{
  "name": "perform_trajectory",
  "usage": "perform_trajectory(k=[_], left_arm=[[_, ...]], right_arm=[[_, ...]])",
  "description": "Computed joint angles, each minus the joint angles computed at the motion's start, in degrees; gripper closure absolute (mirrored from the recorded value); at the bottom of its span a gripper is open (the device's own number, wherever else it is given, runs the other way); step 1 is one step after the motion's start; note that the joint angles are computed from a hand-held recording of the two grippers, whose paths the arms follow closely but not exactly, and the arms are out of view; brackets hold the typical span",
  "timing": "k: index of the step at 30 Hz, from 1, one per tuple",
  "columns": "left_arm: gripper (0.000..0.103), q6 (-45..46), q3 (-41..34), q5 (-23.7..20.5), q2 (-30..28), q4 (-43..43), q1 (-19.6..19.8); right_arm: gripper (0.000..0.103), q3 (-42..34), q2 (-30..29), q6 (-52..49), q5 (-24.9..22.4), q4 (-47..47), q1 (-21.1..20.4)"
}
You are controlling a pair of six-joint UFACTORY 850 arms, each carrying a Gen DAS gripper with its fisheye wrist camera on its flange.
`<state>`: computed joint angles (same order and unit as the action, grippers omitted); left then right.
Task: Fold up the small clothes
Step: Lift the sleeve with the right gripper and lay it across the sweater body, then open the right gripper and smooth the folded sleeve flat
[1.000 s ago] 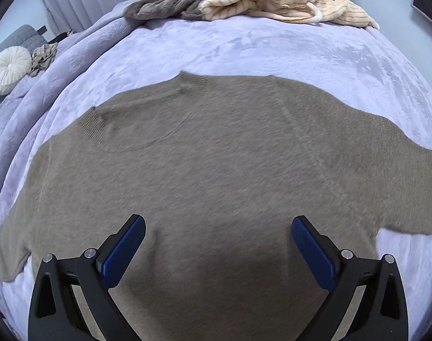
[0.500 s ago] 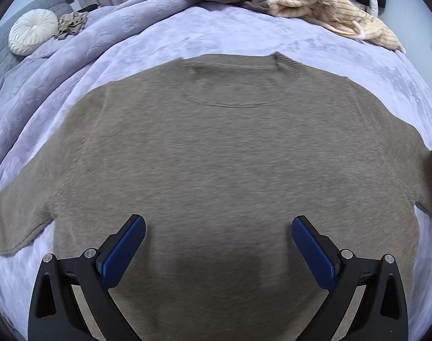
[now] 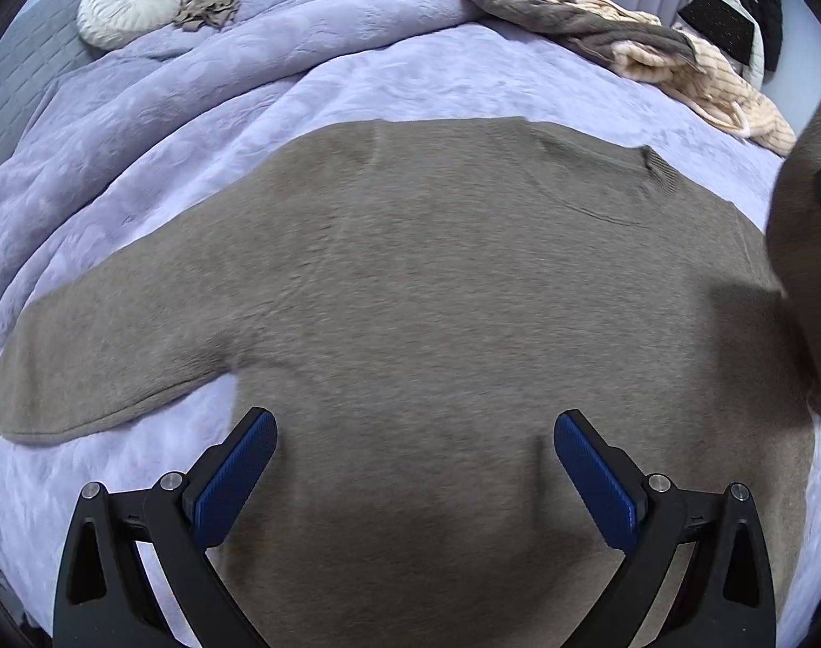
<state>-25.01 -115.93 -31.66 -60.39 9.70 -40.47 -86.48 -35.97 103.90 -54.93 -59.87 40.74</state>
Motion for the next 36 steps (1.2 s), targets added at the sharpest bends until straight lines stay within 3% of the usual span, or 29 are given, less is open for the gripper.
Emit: perform_trajectory(k=[10, 20, 23, 24, 25, 27, 30, 33, 36], left_arm=[[0.0, -1.5, 7.6, 4.2, 3.7, -2.1, 3.0], [0.0, -2.5, 12.0, 6.5, 6.0, -3.1, 4.5], [0.0, -1.6, 13.4, 6.9, 6.6, -5.3, 4.9], [0.0, -1.3, 13.8, 7.0, 6.8, -5.8, 5.0], [0.0, -1.2, 14.3, 7.2, 7.1, -6.4, 5.1], [0.0, -1.1, 15.3, 7.6, 7.7, -7.1, 5.2], [0.0, -1.6, 16.1, 8.1, 8.5, -7.0, 4.9], [0.0, -1.2, 14.9, 8.2, 8.3, -6.6, 4.0], [0.0, 2.0, 10.6, 7.1, 6.5, -8.2, 2.5]], right_arm=[[0.097, -17.9, -13.3, -12.5, 1.2, 7.0, 0.2], [0.096, -32.4, -23.0, -24.1, 0.7, 14.9, -0.1], [0.089, -35.9, -25.4, -29.4, 2.5, 19.4, -0.4], [0.076, -36.4, -25.6, -31.2, 3.6, 21.0, -0.4], [0.054, -36.3, -25.4, -32.5, 4.7, 21.9, -0.3], [0.034, -33.0, -22.9, -31.0, 7.2, 19.5, 0.3], [0.032, -24.0, -16.1, -25.2, 9.9, 13.0, 1.0], [0.024, -12.6, -8.8, -16.7, 7.3, 7.0, 0.8], [0.024, -3.0, -4.1, -13.5, 3.3, 9.6, -1.5]])
